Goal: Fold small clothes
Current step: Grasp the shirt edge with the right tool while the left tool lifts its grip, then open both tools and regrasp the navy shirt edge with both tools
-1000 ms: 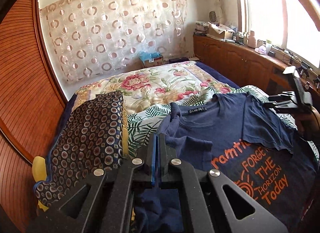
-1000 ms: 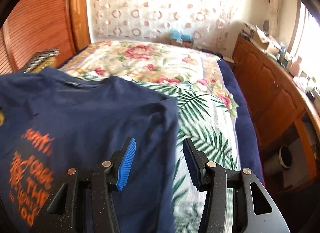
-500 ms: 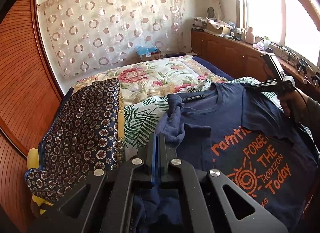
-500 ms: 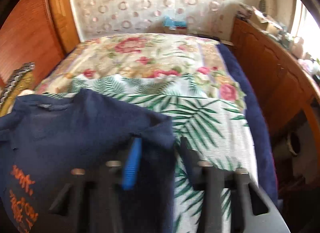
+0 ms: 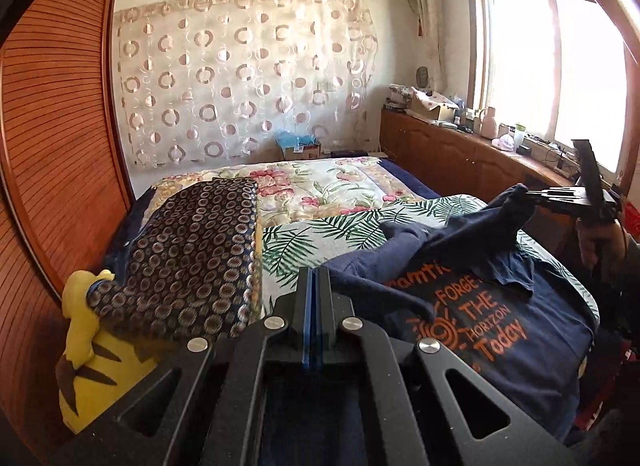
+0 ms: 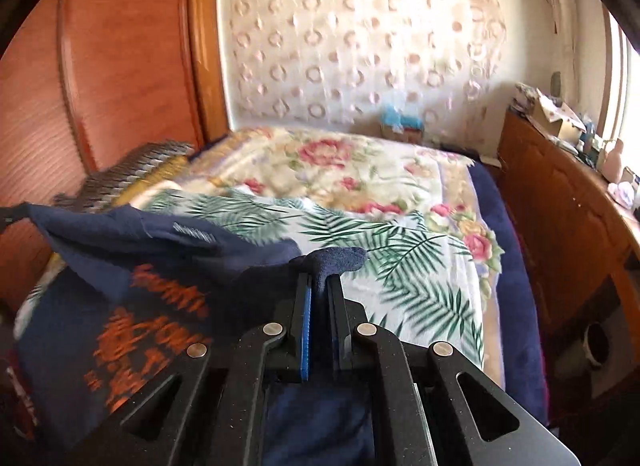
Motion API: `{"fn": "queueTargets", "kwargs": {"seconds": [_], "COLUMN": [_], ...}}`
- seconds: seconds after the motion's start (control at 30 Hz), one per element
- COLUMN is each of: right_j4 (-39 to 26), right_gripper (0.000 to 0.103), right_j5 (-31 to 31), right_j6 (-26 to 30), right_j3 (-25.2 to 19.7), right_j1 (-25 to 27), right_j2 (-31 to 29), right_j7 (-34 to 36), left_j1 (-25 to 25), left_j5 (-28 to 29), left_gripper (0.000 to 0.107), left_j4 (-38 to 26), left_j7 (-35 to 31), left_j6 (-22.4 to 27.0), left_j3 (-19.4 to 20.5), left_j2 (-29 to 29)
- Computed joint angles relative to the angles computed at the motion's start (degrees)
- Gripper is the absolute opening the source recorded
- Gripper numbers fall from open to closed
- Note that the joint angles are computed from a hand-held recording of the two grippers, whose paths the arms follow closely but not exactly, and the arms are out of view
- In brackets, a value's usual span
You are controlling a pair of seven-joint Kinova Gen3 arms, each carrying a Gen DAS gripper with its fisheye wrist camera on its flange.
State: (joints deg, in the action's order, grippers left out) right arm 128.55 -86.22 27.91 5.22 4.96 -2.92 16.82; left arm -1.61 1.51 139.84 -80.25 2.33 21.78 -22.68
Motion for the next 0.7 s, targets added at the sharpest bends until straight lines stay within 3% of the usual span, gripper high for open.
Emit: {"fn": "queueTargets", "kwargs": {"seconds": [0.2, 0.27, 0.4, 0.5, 0.63, 0.7], "right_j4": [7.7, 8.9, 10.3, 10.6, 11.3, 11.3], "right_gripper": [0.006, 0.006, 0.006, 0.006, 0.006, 0.006], "right_j5": [4.0, 7.9, 13.1, 19.3, 28.3, 32.8], "right_j6": [8.3, 12.0, 15.0, 16.0, 21.3, 21.2], "right_j3": [6.0, 9.6, 11.4, 14.2, 15.0, 15.4], "right_j1": [3.9, 4.7, 6.8, 5.6, 11.0, 10.5], "right_j2": [-8.2, -10.2, -14.4, -18.5, -23.3, -23.8], "right_j7": [3.3, 1.3, -1.8, -6.0, -9.8, -13.5], "left_j1": [4.2, 5.1, 6.0, 6.7, 6.3, 6.4], "left_j5": [-0.2, -0.1, 0.7, 1.2, 1.4, 1.8], "left_gripper": [0.002, 0.002, 0.002, 0.002, 0.002, 0.002], "left_j4": [2.1, 2.9, 4.0, 4.3, 4.2, 4.7], "left_j7": [-0.2, -0.1, 0.8, 1.3, 1.6, 1.8], "left_j6": [6.2, 8.4, 12.3, 16.1, 21.4, 22.4], "left_j3": [-5.6, -6.9, -8.0, -8.8, -8.6, -8.9], "left_j2": [-8.8, -11.8, -17.1, -20.7, -23.4, -23.7]}}
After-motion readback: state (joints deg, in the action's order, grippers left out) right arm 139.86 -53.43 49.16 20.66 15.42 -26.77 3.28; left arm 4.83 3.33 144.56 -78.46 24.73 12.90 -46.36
